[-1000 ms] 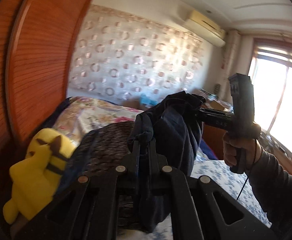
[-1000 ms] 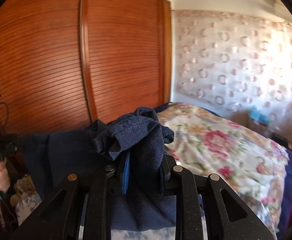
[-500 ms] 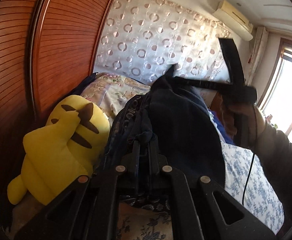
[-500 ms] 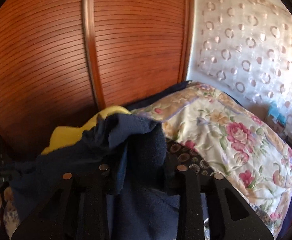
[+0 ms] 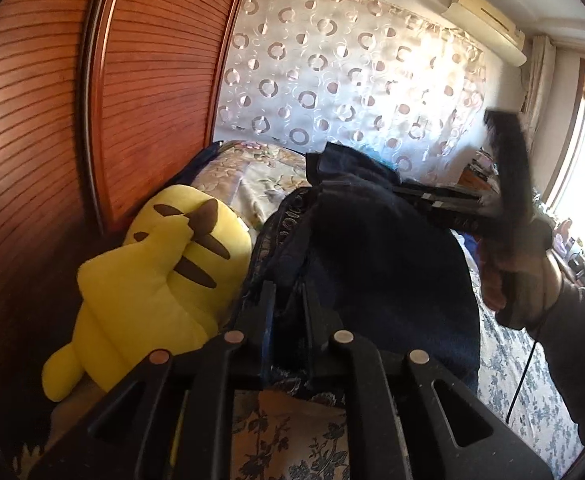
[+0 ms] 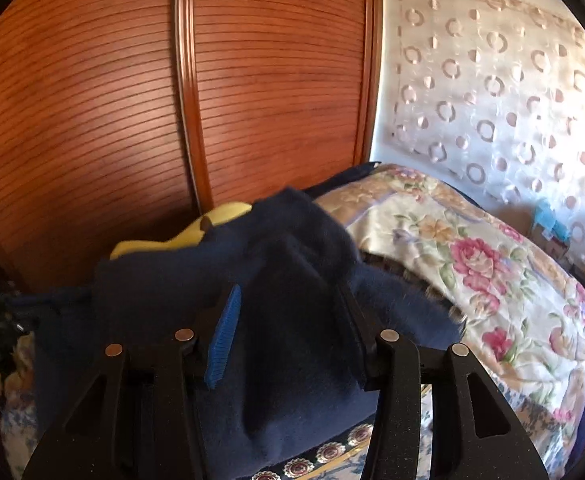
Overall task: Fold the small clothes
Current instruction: 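Lower the shirt onto the folded clothes stack and open both grippers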
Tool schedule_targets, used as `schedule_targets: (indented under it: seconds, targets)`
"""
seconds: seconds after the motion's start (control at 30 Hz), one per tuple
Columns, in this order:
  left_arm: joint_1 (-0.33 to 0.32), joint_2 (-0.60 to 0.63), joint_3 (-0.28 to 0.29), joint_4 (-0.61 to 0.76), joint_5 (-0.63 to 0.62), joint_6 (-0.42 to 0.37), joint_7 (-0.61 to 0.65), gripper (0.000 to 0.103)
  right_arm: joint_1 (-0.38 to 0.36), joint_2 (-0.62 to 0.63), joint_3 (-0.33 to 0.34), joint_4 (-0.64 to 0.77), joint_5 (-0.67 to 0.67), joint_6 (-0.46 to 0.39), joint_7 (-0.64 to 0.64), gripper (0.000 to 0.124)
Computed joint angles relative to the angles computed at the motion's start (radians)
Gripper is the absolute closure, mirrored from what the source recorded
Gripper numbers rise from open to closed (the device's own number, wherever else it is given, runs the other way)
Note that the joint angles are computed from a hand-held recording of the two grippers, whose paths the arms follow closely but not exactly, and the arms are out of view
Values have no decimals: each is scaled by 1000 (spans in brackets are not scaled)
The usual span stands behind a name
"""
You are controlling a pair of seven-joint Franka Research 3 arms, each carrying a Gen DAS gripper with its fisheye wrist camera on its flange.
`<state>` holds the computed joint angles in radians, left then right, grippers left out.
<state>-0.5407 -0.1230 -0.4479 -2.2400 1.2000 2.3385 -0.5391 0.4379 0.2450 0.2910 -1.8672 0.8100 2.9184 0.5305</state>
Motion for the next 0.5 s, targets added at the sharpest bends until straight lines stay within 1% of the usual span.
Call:
schedule_targets:
  seconds: [0.1,0.17,0.23,0.3,0.37,0.5]
  targets:
    - [-12,-10,-12,8,-31,-49,31,93,-17,39,23,9,48,22,-50,72]
    - [-19,-14,-18,15,-48,-72,54,93,-22,63,34,9,58,53,-80,72]
    - [-29,-14,-28,29,-65,-110,88,93,-45,59,59,4,99,63,-113,72]
    - [-40,-10,-39,47,-73,-152,112,92,-47,34,60,-17,122,69,-108,72]
    - [-50,-8,-43,59,-77,-172,125,92,-54,2,73,-43,180,81,-139,72]
    - [-72,13,-56,96,-67,-219,153,89,-53,-77,66,-99,315,59,-220,72]
